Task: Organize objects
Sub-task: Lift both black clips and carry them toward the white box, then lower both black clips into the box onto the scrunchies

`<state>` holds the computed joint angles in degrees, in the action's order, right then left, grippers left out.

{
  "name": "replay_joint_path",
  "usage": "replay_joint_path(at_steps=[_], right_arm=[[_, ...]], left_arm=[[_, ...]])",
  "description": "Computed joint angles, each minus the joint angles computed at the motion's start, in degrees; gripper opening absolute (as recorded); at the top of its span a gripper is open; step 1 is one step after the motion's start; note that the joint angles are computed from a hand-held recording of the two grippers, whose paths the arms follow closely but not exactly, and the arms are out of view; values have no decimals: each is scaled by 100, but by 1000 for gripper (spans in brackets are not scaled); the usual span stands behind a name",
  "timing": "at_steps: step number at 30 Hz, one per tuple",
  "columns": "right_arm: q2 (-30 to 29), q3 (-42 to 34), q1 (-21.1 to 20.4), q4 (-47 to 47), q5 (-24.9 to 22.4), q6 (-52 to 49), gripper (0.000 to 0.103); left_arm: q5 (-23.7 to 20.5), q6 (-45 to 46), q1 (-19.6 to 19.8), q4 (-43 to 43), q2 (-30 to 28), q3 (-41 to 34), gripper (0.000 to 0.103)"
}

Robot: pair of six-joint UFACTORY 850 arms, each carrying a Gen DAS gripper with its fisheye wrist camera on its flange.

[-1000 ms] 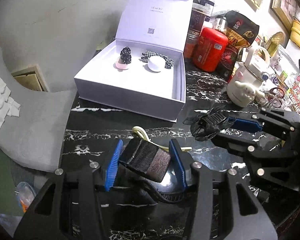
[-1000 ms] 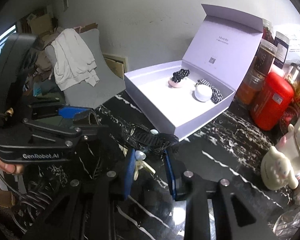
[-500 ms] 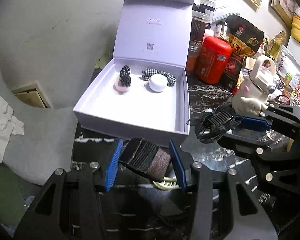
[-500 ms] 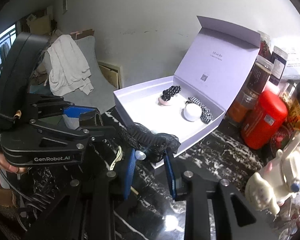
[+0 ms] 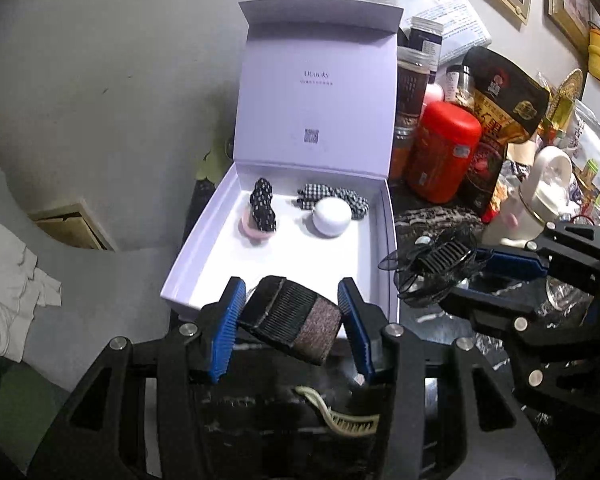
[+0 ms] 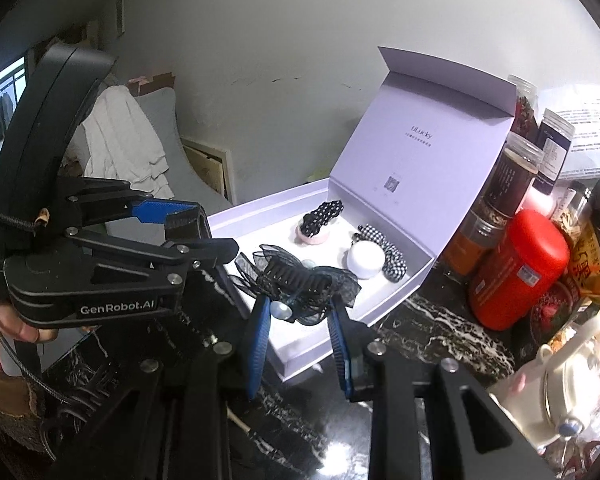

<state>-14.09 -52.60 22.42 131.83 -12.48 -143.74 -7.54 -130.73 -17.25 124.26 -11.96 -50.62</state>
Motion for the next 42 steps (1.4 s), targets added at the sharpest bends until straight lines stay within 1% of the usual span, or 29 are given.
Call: replay_joint_path(at_steps=[5, 7, 8, 9, 12, 14, 15, 16, 17, 18, 21, 22, 23, 25, 27, 28, 29, 31, 34, 35, 37, 38, 39, 40, 41, 42], right_arm=[[-143, -230, -83, 112, -70, -133, 29], [-215, -328, -112, 263, -106, -309, 29], [-250, -382, -126, 292, -112, -335, 29], [-275, -434, -147, 249, -111, -301, 29], [-369, -597, -204, 198, -132, -297, 29], [-448, -741, -251, -74, -153, -78, 29], [-490, -818, -275, -231, -152, 45, 29], [-535, -895, -294, -346, -153, 121, 29], [-586, -978, -314, -474, -148, 211, 29], [-629, -1049, -333, -556, -140, 280, 29], [-808, -1275, -354, -764, -129, 547, 29], [-865, -1337, -360, -775, -116, 576, 29], [-921, -1392, -360, -647, -68, 467, 29], [-1077, -1537, -371, -491, 35, 375, 29], [-1221, -1693, -407, -889, 64, 817, 29], [-1319, -1812, -422, -1161, 107, 1087, 29], [-1386, -1889, -424, -1247, 154, 1143, 29], [-1543, -2085, -439, -1566, 223, 1423, 29], [-1782, -2411, -485, -2253, 215, 2154, 29], [-1836, -2489, -498, -2414, 201, 2324, 29], [-1974, -2670, -526, -2761, 156, 2680, 29], [-2028, -2733, -531, -2852, 154, 2767, 29], [-2093, -2806, -539, -2974, 151, 2891, 29], [-2162, -2881, -548, -3233, 141, 3164, 29], [-2245, -2970, -563, -3669, 118, 3625, 29], [-2303, -3029, -571, -3994, 104, 3968, 29]], left_arm=[[71, -227, 81, 252, -249, -302, 46], [67, -6, 101, 57, -340, -408, 46], [62, 307, 106, -231, -401, -485, 46], [79, 430, 121, -341, -453, -555, 46], [119, 345, 172, -223, -572, -737, 46], [95, 291, 193, -136, -640, -842, 46], [89, 431, 202, -258, -682, -904, 46], [2, 810, 190, -617, -722, -965, 46], [-206, 1277, 148, -1034, -795, -1061, 46], [-259, 1504, 140, -1227, -842, -1131, 46], [-189, 1686, 196, -1360, -1019, -1374, 46], [-280, 1965, 185, -1637, -1071, -1439, 46], [-462, 2294, 163, -1985, -1152, -1542, 46], [-518, 2455, 178, -2209, -1250, -1680, 46], [-430, 2338, 215, -2115, -1362, -1831, 46], [-407, 2457, 224, -2224, -1422, -1906, 46], [-469, 2747, 212, -2485, -1497, -1994, 46], [-625, 3078, 177, -2701, -1647, -2154, 46], [-276, 3415, 272, -3012, -1826, -2367, 46], [-259, 3527, 290, -3119, -1877, -2410, 46], [-414, 3742, 291, -3297, -1993, -2530, 46], [-592, 3820, 275, -3358, -2063, -2595, 46], [-633, 3807, 283, -3348, -2113, -2645, 46], [-566, 3807, 316, -3370, -2155, -2694, 46], [-358, 4008, 384, -3614, -2234, -2785, 46], [-271, 4364, 416, -3995, -2298, -2858, 46]])
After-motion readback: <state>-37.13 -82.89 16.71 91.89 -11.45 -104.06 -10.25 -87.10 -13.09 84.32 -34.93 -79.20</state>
